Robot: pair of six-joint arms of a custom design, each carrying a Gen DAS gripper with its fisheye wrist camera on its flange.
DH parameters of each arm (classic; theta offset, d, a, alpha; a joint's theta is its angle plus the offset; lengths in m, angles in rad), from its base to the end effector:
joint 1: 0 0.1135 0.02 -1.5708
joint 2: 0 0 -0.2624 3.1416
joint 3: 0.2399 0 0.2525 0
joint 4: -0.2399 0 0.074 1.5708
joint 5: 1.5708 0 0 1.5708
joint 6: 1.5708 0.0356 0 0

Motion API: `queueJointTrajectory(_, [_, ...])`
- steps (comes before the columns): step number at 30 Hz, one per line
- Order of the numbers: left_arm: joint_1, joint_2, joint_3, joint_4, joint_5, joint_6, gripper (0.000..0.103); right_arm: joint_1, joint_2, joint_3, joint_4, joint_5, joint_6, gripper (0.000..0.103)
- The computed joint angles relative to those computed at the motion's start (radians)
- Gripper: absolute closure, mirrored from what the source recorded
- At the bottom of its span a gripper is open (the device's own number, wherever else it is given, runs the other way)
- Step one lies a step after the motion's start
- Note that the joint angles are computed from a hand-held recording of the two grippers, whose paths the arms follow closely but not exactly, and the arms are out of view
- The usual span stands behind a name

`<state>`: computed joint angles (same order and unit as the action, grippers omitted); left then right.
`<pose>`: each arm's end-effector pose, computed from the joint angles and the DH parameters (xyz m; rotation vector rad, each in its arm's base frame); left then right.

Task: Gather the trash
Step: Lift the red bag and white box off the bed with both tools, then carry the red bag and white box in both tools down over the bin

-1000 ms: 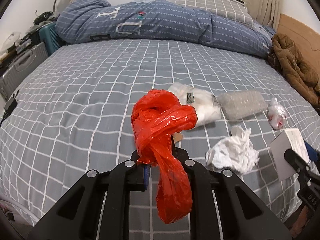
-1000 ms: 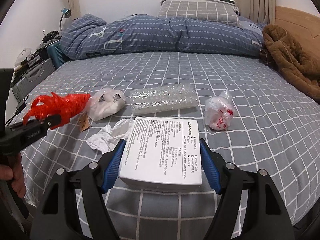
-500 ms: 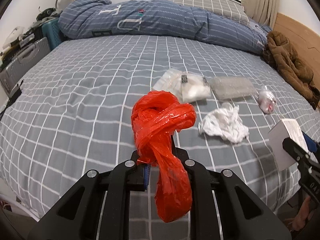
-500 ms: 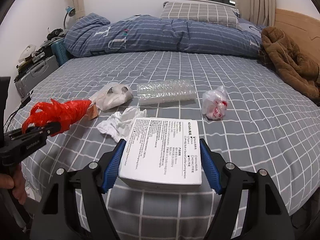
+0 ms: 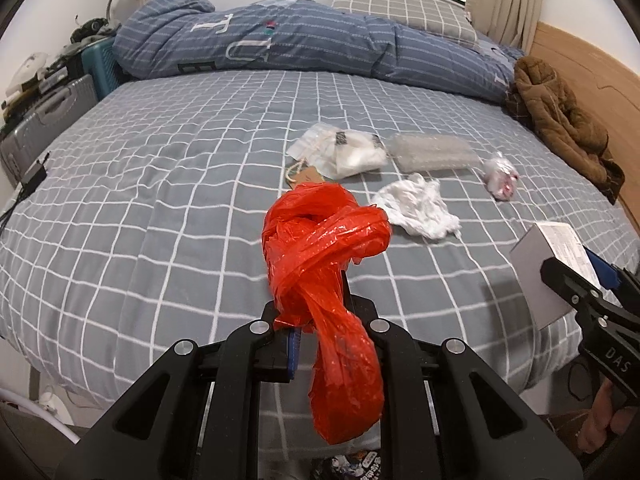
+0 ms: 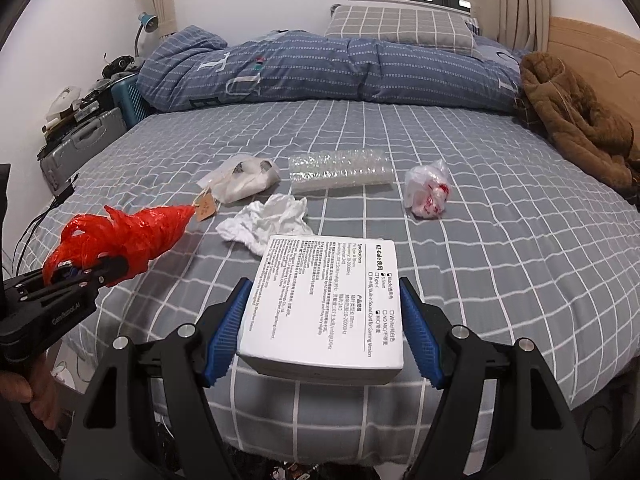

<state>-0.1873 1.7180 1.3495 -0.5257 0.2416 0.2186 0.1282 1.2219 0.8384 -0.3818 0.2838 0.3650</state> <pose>0.3687 -0.0785 0.2560 0.5958 2.3765 -0.2836 0.2574 0.0231 0.2490 0.4099 2.2628 -0.0793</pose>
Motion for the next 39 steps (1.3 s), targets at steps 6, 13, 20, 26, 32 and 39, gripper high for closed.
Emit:
queueJointTrajectory(6, [-0.012,-0.071,-0.085,0.005,-0.003,0.011,0.088,0.027,-0.056,-0.026,-0.038,0.018,0.023,0.034])
queueJointTrajectory(13, [-0.004,-0.16,-0.168,-0.012,0.021,0.03,0.088,0.074,-0.12,-0.058,-0.086,0.043,0.062,0.034])
queueJointTrajectory(20, [0.0,-0.265,-0.25,-0.043,0.049,0.043,0.088,0.134,-0.184,-0.084,-0.148,0.074,0.114,0.034])
queueJointTrajectory(26, [0.012,-0.346,-0.302,-0.089,0.077,0.052,0.089,0.197,-0.241,-0.107,-0.207,0.11,0.17,0.034])
queueJointTrajectory(32, [0.031,-0.425,-0.345,-0.147,0.106,0.071,0.089,0.285,-0.309,-0.129,-0.299,0.156,0.256,0.034])
queueJointTrajectory(39, [0.055,-0.5,-0.409,-0.2,0.124,0.1,0.089,0.436,-0.368,-0.151,-0.42,0.226,0.401,0.034])
